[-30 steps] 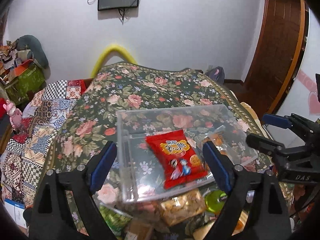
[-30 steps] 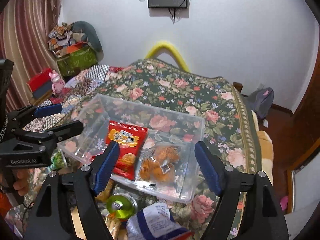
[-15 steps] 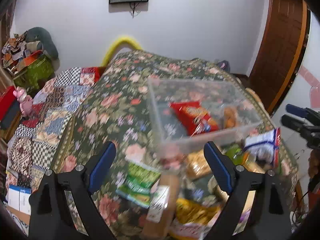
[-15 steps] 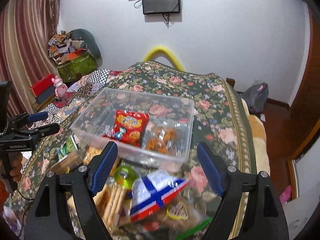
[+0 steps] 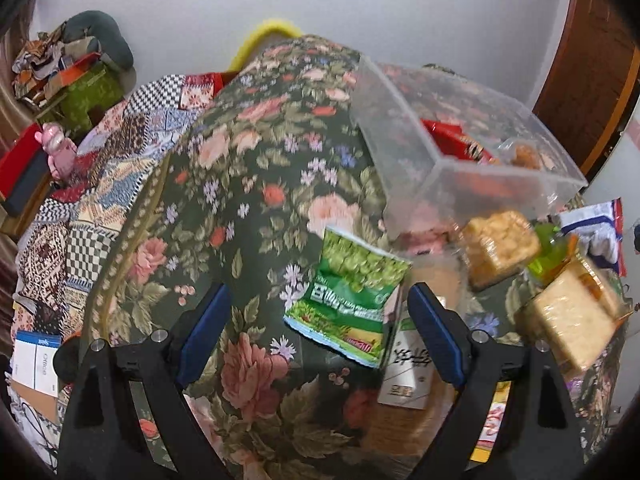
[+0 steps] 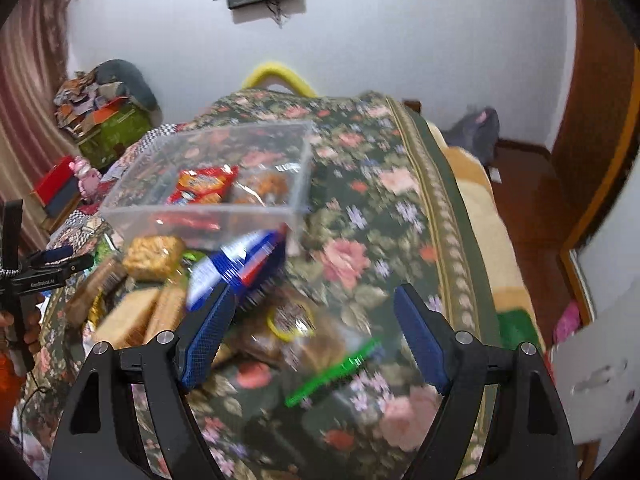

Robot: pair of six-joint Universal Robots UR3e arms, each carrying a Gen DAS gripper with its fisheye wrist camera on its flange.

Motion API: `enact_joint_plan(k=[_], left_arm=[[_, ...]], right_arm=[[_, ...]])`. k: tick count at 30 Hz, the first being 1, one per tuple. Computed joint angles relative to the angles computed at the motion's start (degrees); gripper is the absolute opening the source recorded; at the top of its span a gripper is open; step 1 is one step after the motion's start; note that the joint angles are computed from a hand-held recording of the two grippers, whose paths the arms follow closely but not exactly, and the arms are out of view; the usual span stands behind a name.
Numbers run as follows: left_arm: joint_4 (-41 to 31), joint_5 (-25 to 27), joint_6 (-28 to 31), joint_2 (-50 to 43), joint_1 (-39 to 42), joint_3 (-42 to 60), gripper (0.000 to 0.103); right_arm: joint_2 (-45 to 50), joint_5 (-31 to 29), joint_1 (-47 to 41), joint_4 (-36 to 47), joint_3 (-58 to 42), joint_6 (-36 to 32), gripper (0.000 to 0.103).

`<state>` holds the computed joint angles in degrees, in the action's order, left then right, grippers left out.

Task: Organize snacks
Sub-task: 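Grasp the green pea bag with the left tool while the right tool grasps the cookie bag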

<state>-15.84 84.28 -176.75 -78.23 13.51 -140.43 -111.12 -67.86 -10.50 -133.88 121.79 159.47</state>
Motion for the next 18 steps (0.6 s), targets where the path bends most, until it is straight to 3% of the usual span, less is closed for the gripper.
enact_joint_plan(k=[3, 10, 12, 18], left_arm=[[3.1, 1.6, -0.7, -3.5, -1.1, 0.2, 0.09], [8.1, -0.1, -1.3, -8.5, -0.1, 0.6, 0.091], [9.7, 0.5, -1.7, -10.1, -0.6, 1.0, 0.091], [12.2, 0.6, -2.2, -14.3, -0.9, 2.6, 0.076]], right_arm=[[0.3, -0.3, -0.8, 1.5, 1.2, -0.2, 0.08], [4.7, -0.6, 1.2, -0.1, 2.6, 1.4, 0.08], [6.9, -2.8, 3.4, -3.1, 2.7, 2.8, 0.085], [8.3, -3.7, 4.9, -7.5, 4.1, 2.7, 0.096]])
